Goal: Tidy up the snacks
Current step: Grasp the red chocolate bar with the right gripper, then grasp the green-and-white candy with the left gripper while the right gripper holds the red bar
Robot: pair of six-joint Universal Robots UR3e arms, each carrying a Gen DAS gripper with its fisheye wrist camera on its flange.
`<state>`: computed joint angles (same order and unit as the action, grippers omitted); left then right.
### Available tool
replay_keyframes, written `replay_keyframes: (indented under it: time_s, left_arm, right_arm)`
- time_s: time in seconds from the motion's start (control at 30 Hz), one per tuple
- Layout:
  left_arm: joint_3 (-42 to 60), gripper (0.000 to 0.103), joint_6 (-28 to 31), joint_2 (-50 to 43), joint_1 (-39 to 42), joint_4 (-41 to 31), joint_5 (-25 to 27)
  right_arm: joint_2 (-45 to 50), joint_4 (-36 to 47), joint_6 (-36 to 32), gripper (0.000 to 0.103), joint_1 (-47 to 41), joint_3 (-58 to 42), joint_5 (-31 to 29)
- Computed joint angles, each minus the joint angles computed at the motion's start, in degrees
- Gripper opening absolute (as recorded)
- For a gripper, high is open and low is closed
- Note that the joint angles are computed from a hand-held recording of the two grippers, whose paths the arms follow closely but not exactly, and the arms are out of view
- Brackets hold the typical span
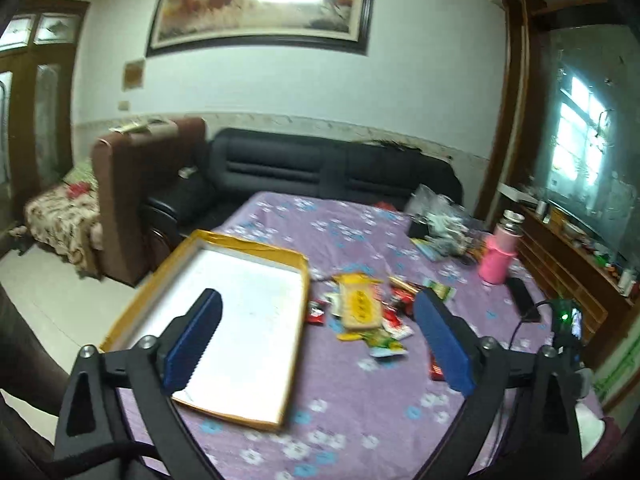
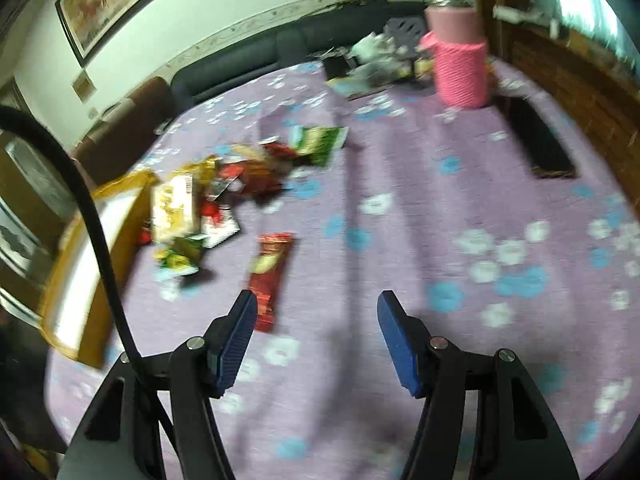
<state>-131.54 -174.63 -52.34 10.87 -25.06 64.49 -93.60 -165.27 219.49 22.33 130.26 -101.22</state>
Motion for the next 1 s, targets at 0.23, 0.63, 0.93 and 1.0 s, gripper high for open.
replay_keyframes:
  time_s: [0.23,0.63,0.93,1.0]
  left_arm:
    - [-1.17,0.097,-0.21,-11.99,-14.12,11.71,15.3]
    - [9.23,0.097,-2.21,-32.28,-25.61,14.16,18.1]
    - [8.07,0.103,-3.07,-39.19,-32.1,37.57,24.91]
    - [15.45,0.103,-1.6,-42.95,-35.5,27.4,30.54]
  right_arm:
    - [14.96,5.16,-2.1,0.047,1.71,-14.37,-0.14]
    - [24.54,6.98,-5.14,0.036,7.68,-22.61,-12.29]
    - [25.96,1.14,-9.25,0.03,7.6,-21.25,-12.29]
    - [25.35,1.69,-9.3,0.025,8.2,-20.62,-13.04]
